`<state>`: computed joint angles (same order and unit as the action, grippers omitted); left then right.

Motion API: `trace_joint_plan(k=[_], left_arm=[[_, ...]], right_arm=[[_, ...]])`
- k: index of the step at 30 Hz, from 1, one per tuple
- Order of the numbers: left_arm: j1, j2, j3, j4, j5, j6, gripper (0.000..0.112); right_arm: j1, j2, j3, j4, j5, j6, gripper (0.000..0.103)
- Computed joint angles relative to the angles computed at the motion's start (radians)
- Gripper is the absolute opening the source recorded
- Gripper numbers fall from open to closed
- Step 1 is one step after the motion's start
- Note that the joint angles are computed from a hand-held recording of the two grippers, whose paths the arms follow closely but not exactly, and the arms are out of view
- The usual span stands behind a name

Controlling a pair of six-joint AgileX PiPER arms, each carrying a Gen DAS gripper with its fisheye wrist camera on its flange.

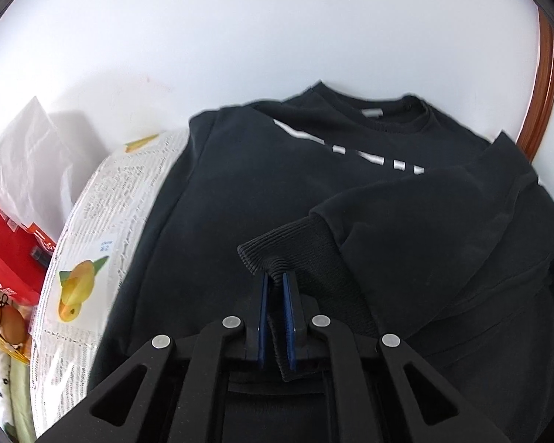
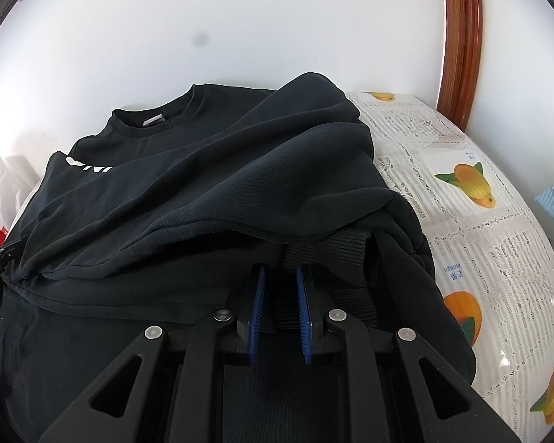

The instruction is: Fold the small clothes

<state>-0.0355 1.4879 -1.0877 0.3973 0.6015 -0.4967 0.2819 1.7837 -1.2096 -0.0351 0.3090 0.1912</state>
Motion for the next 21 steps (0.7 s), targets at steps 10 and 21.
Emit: trace_joint_plan(k=[10,21], left_arm=[[0.03,-0.094,-0.032,0.094,0.04,-0.038,0.008],[0.089,-0.031,0.025,0.048,0.071,-0.015,0.008]], right_arm=[[-0.007,0.0,0.0,0.038,-0.001,-0.035,0.016],[-0.011,-0.035,0.043,0.045,-0.037,-0.046,0.016]])
